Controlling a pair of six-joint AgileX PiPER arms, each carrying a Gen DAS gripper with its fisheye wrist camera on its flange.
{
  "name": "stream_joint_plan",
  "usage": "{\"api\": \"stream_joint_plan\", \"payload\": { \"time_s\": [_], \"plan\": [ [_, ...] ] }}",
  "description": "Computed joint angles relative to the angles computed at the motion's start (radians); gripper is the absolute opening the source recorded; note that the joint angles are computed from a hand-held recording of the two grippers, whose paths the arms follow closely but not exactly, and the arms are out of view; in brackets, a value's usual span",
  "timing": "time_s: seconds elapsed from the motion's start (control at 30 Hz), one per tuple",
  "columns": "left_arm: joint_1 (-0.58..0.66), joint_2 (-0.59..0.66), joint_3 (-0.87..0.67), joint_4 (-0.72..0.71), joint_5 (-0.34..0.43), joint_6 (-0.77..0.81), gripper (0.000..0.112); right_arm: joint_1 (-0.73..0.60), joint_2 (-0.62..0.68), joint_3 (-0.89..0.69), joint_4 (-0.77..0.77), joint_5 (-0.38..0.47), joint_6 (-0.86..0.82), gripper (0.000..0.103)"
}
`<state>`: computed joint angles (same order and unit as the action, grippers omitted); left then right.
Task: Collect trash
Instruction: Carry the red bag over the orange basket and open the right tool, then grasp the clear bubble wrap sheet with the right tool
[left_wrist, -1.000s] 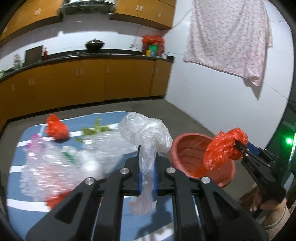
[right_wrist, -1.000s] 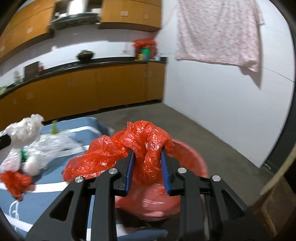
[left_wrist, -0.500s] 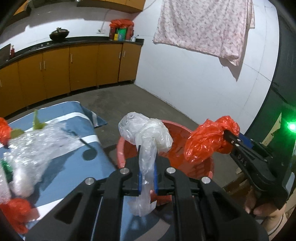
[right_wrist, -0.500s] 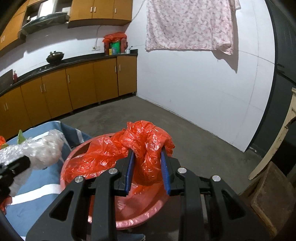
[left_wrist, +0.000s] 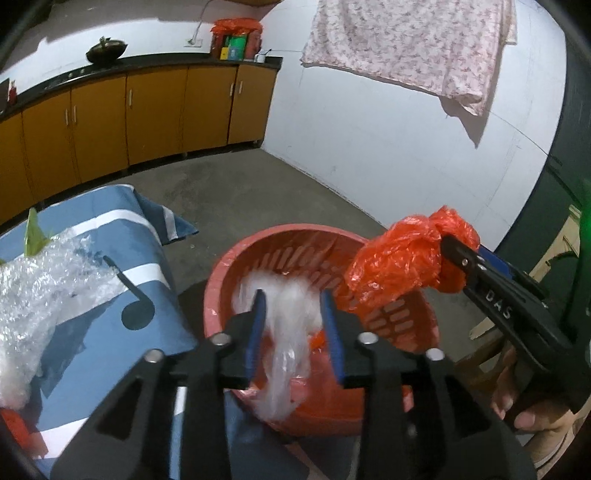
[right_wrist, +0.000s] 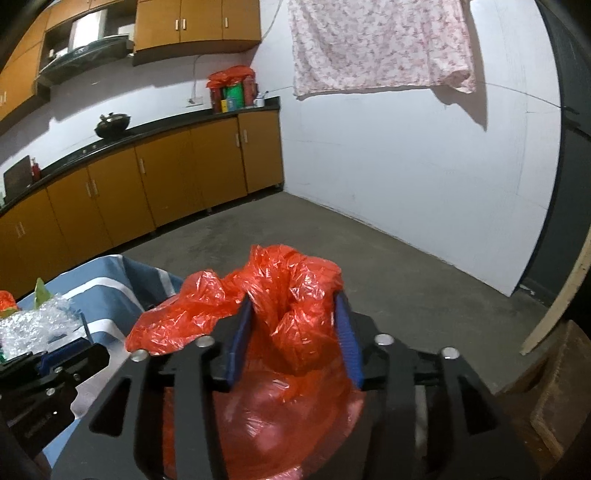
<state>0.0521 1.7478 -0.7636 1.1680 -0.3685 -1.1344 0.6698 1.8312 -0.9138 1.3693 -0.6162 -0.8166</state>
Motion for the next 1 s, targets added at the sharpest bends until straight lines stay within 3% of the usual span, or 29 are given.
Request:
{"api": "stream_joint_plan", "payload": {
  "time_s": [0.23,0.37,0.47,0.6,0.77,0.87,1.0],
  "plan": [
    [0.069,-0.034,0.046,-0.052,-0.009,0.07,0.053,0.015,-0.013,0.05,-0.03,-0.007,0.045,0.074],
    [0.12,-0.126,0.148,-0.268,0.003,0.301,0.074,0.06,-0.029,0.08,-0.007,-0.071,0.038,0.096],
    [0.179,-0.204,0.232,-0.372,-0.004,0.436,0.081,0.101,-0.035,0.094,-0.006,-0.1,0.058,0.1],
    [0.301,-0.321,0.331,-0.384,-0.007,0.526,0.086,0.156,-0.027,0.073,0.013,-0.093,0.058,0.101],
    [0.582,-0.445,0.412,-0.129,-0.085,0.423,0.087,0.239,0.0,0.013,0.063,-0.095,0.002,0.101],
    [0.82,-0.501,0.432,0.03,-0.183,0.384,0.089,0.295,0.026,-0.029,0.078,-0.104,-0.035,0.101],
    [1.089,-0.446,0.362,0.162,-0.279,0.325,0.089,0.35,0.07,-0.11,0.1,-0.087,-0.088,0.101]
  ]
}}
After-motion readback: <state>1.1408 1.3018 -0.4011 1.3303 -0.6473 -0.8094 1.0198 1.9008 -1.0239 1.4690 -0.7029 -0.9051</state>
